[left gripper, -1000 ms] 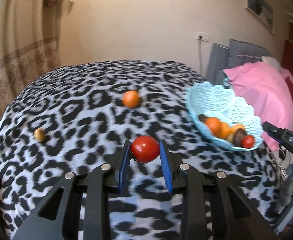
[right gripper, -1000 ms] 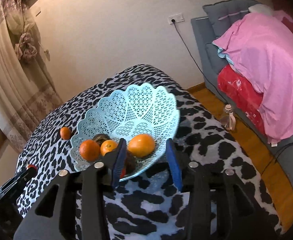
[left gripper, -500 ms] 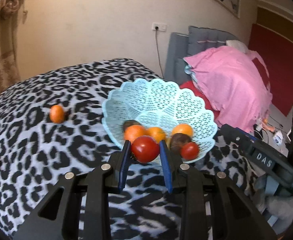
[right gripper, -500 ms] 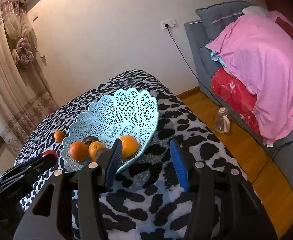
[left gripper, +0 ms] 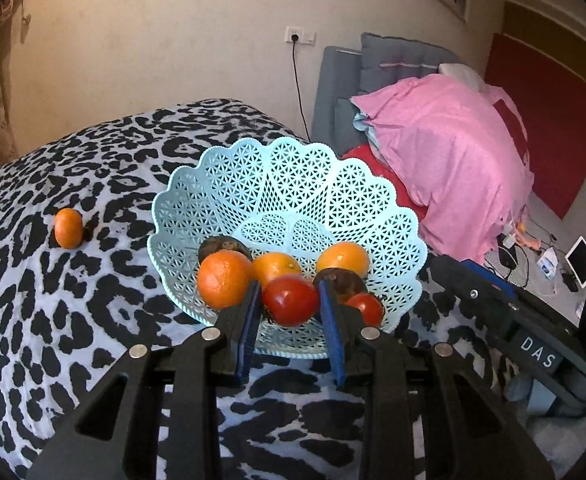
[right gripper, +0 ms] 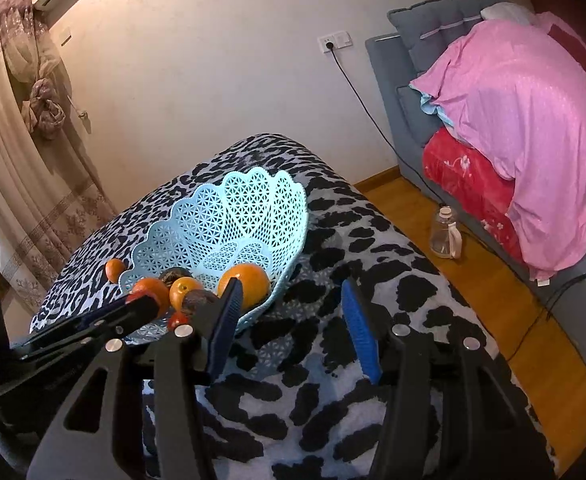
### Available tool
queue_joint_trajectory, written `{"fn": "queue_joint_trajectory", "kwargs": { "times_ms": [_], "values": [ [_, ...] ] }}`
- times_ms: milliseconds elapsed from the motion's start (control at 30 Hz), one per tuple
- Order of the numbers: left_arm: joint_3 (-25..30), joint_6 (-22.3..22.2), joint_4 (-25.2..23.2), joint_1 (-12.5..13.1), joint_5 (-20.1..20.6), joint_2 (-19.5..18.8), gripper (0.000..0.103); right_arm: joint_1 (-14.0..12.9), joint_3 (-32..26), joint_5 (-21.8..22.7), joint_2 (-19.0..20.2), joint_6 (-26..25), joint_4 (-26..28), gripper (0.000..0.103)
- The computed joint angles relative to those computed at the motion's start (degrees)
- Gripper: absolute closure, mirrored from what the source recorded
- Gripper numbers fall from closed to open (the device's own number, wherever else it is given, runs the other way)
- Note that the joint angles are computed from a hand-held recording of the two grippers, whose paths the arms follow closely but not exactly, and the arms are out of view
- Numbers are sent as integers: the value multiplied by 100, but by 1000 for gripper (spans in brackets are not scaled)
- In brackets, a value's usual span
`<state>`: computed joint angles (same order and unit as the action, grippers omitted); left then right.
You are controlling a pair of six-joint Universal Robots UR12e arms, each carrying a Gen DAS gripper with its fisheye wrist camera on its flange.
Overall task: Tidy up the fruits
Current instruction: 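Lower the large red tomato into the basket and open the left tool, then withdraw both tools from the basket toward the remaining fruits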
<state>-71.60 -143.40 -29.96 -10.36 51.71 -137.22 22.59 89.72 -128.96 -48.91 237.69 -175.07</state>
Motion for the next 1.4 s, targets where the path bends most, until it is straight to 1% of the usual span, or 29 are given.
{"fn": "queue_joint_trajectory", "kwargs": {
  "times_ms": [33, 67, 100, 133, 233, 300, 333, 367, 400, 467, 533, 600, 667, 733, 800, 900, 1067, 1400],
  "values": [
    [-2, 10, 0, -1, 1, 0, 72, -2, -2, 7, 2, 4, 7, 50],
    [-3, 16, -4, 1, 4, 0, 67, -6, 7, 14, 0, 2, 2, 50],
    [4, 5, -4, 2, -1, -5, 59, -7, 5, 18, 1, 0, 5, 50],
    [-4, -39, 52, 8, -10, -7, 56, -8, 5, 18, -1, 0, 13, 49],
    [-18, -51, 122, 16, -9, -2, 53, -6, 12, -17, -3, 24, 13, 43],
    [-48, -66, 203, 24, -12, 8, 48, -5, 5, -21, -3, 38, 44, 42],
    [-77, -73, 284, 32, -13, 17, 47, -5, 8, -19, -5, 40, 49, 42],
    [-102, -71, 339, 37, -4, 26, 42, -3, 4, -21, -7, 48, 72, 42],
    [-123, -76, 387, 42, 9, 34, 35, -1, 8, -27, -11, 54, 80, 42],
    [-160, -100, 475, 52, 26, 48, 29, 5, 8, -47, -13, 72, 97, 35],
    [-187, -109, 525, 60, 37, 61, 28, 5, 3, -37, -15, 88, 128, 34],
    [-219, -126, 586, 68, 78, 81, 24, 0, 3, -19, -21, 113, 167, 33],
    [-247, -148, 687, 77, 122, 93, 24, 3, 7, -31, -23, 143, 181, 28],
    [-274, -167, 775, 86, 144, 105, 22, 7, 6, -36, -26, 168, 205, 28],
    [-317, -211, 906, 98, 175, 120, 17, 7, 11, -14, -33, 177, 221, 26],
    [-383, -294, 1169, 105, 320, 139, 17, 15, 0, 22, -29, 176, 227, 19],
    [-433, -448, 1493, 105, 646, 146, 17, 35, -77, 68, 3, 108, 282, 18],
    [-455, -702, 1670, 221, 738, 143, 17, 103, -285, -1, 81, 4, 371, 18]
  ]
}}
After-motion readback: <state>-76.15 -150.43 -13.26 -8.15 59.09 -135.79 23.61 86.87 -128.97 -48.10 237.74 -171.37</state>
